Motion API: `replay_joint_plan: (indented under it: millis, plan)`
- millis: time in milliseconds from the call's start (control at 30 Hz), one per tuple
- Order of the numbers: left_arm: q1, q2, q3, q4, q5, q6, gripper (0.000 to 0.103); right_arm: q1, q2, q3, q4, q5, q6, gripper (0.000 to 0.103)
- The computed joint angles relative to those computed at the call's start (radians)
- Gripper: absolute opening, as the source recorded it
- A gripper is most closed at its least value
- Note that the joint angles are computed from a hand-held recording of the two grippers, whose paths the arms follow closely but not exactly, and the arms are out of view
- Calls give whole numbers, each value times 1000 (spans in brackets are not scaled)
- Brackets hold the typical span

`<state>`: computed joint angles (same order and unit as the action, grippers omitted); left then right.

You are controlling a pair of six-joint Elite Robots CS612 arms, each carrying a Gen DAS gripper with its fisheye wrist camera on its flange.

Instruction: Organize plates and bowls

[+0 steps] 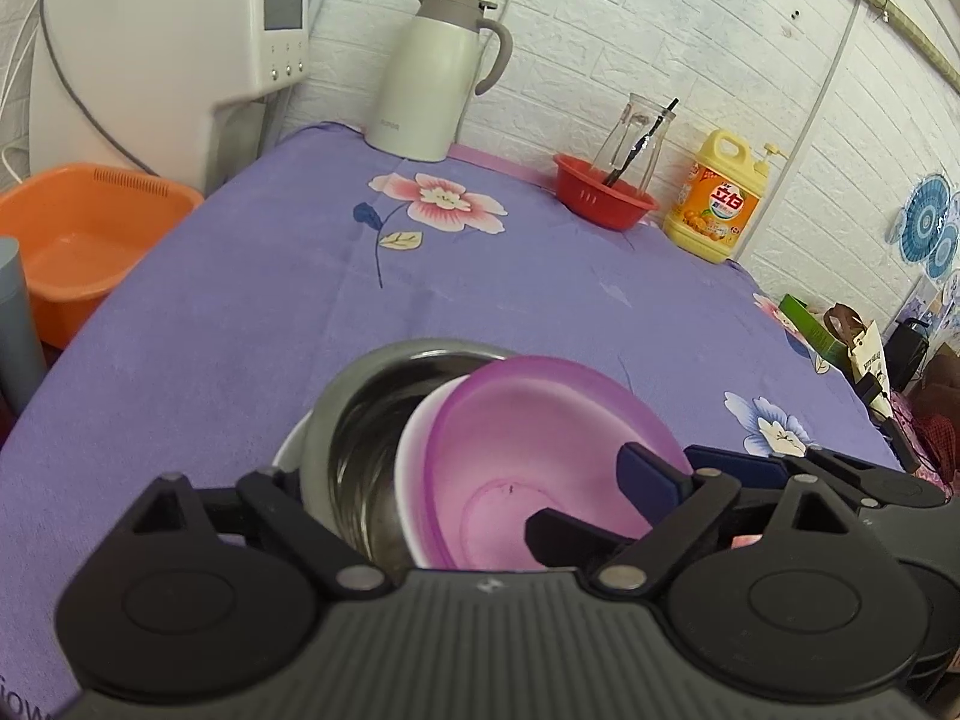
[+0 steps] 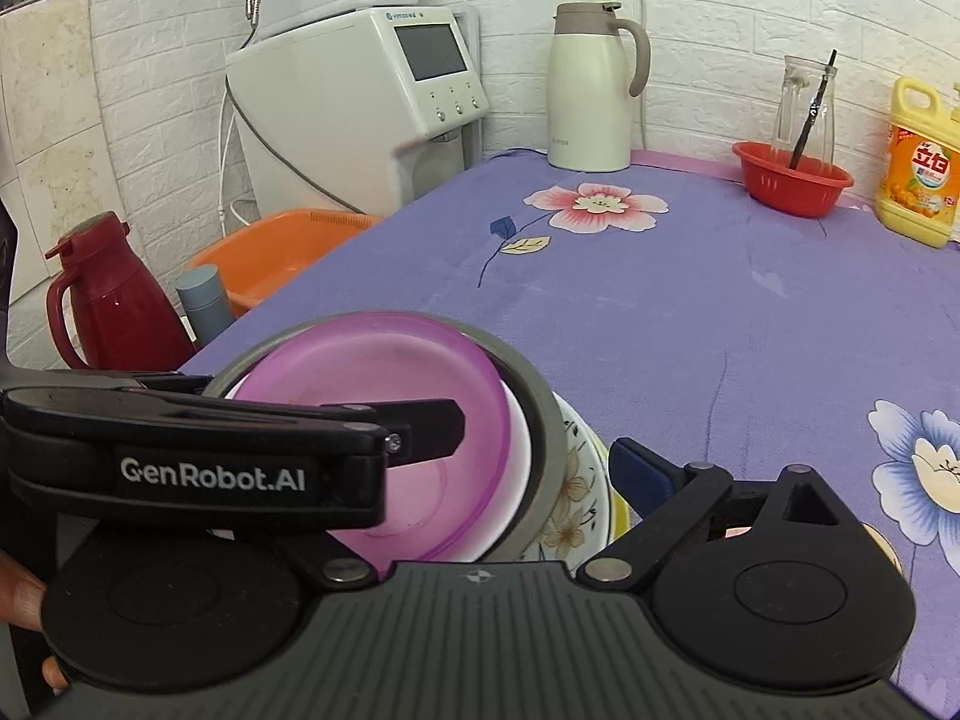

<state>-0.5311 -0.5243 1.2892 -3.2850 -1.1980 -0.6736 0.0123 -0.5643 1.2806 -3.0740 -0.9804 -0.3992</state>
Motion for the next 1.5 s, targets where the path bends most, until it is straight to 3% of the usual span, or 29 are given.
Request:
replay_joint_plan:
  millis: [200, 267, 500, 900, 1500]
  plan:
    - [3, -7, 8, 2, -16, -4, 97, -4, 1, 3, -10, 0, 11, 103]
    - [-1, -10, 14, -7, 3, -3, 102, -5, 1, 5, -18, 7, 17, 103]
    - [-13, -25, 43, -40, 96, 34, 102, -11, 5, 5, -71, -9, 65, 103]
    - [-51, -28, 34, -89, 160, 127, 102, -22, 0, 45, -280, -172, 168, 103]
    - [-135, 0, -54, -65, 184, 266, 102, -95, -17, 134, -447, -236, 303, 103]
